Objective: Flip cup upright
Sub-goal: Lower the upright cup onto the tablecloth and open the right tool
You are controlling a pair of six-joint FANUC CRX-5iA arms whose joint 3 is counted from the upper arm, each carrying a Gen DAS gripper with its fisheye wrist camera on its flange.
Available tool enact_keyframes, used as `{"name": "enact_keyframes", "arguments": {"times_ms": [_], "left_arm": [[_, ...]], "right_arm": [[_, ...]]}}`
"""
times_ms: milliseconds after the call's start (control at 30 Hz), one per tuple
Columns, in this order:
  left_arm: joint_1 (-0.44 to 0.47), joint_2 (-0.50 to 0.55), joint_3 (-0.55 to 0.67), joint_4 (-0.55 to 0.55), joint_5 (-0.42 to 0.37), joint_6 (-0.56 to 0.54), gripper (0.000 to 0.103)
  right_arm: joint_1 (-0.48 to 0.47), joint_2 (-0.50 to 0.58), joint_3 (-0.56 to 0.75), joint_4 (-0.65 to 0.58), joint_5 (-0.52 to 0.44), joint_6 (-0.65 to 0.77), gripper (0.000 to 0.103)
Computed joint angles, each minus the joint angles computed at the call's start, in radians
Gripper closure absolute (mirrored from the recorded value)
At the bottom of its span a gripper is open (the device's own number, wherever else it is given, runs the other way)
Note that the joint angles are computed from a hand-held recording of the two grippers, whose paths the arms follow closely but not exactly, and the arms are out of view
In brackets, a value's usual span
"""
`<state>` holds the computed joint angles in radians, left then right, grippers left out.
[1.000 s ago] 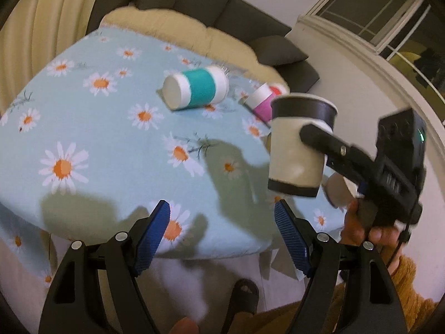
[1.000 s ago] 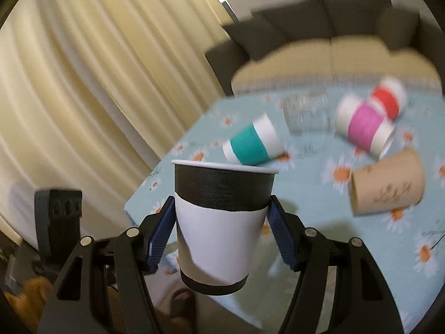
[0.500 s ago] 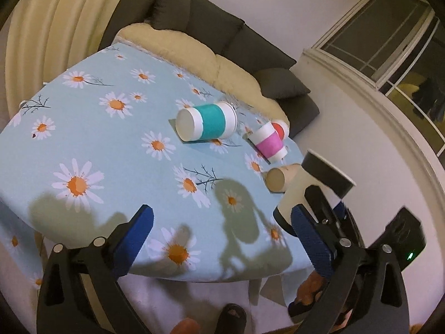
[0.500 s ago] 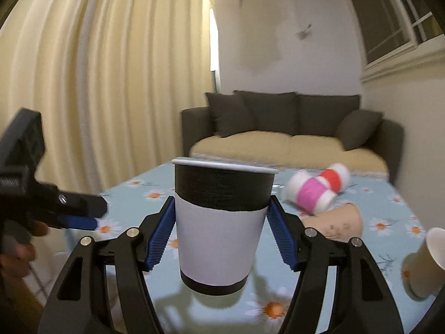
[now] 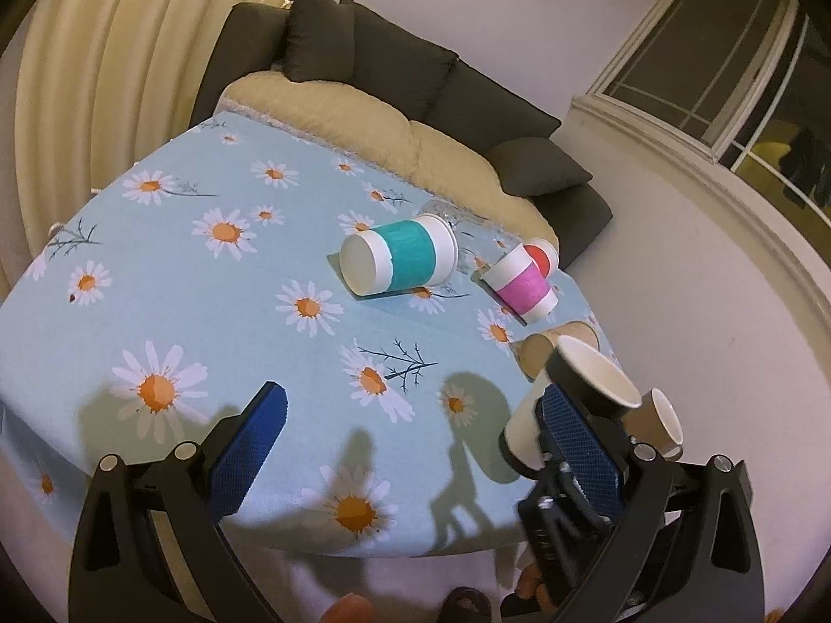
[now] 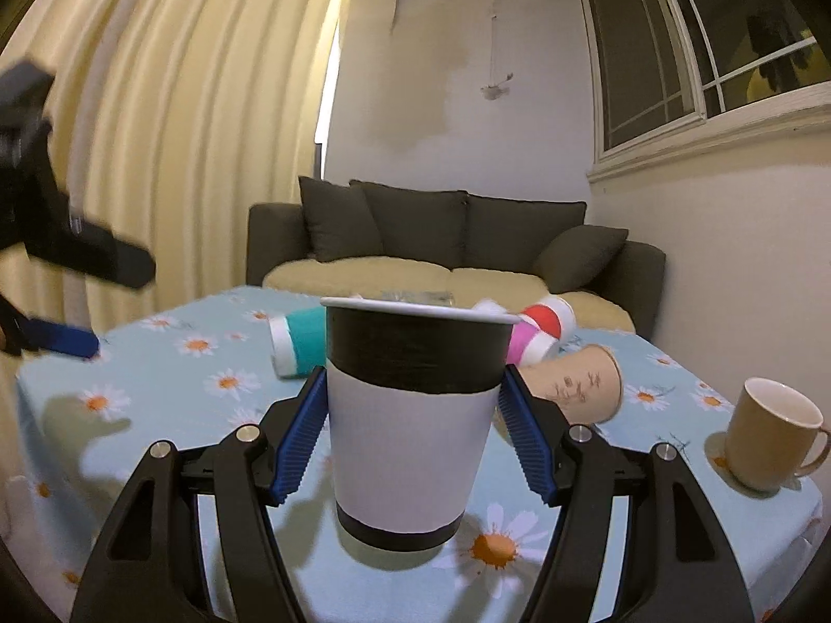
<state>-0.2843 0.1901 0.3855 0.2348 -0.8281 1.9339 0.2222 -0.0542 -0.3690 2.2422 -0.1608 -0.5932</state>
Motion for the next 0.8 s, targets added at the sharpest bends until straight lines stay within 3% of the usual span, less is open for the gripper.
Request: {"name": "enact_keyframes", "arguments": {"times_ms": [100,267,400,500,567,733,800], "left_arm": [[-0.001,0.001,-0.002,0.001,0.006,-0.007,0.007],[-0.001,0.003,-0.005,0.002,0.010,-0.008,0.007],[-0.007,0.004,0.002,-0.014,0.008,-0.006,0.007],[-0.010,0.008,0.010,-0.022,0.002,-0.006,0.007],[-0.011,0.008,0.010,-0.023,0.001,-0.007,0.007],[-0.013,0.009,0.013,-0.032,-0.001,-0.006,0.007],[-0.012,0.008,0.012,-0.034,0.001,-0.004,0.007]], "right_arm": [[-0.004,0.008,-0.001,0.055,-0.005,-0.035,0.037],[0.014,0.010,-0.013,-0.010,-0.013,0.026,0.037],[0.001,0.003,-0.012,0.017,0.008,0.010,0.037],[0.015,0.001,-0.020,-0.052,0.003,0.079,0.036],[0.016,-0.002,-0.024,-0.076,0.010,0.095,0.029],[0.035,-0.007,-0.033,-0.168,0.000,0.174,0.026],[0.028,-0.015,-0.035,-0.150,0.009,0.151,0.015]]}}
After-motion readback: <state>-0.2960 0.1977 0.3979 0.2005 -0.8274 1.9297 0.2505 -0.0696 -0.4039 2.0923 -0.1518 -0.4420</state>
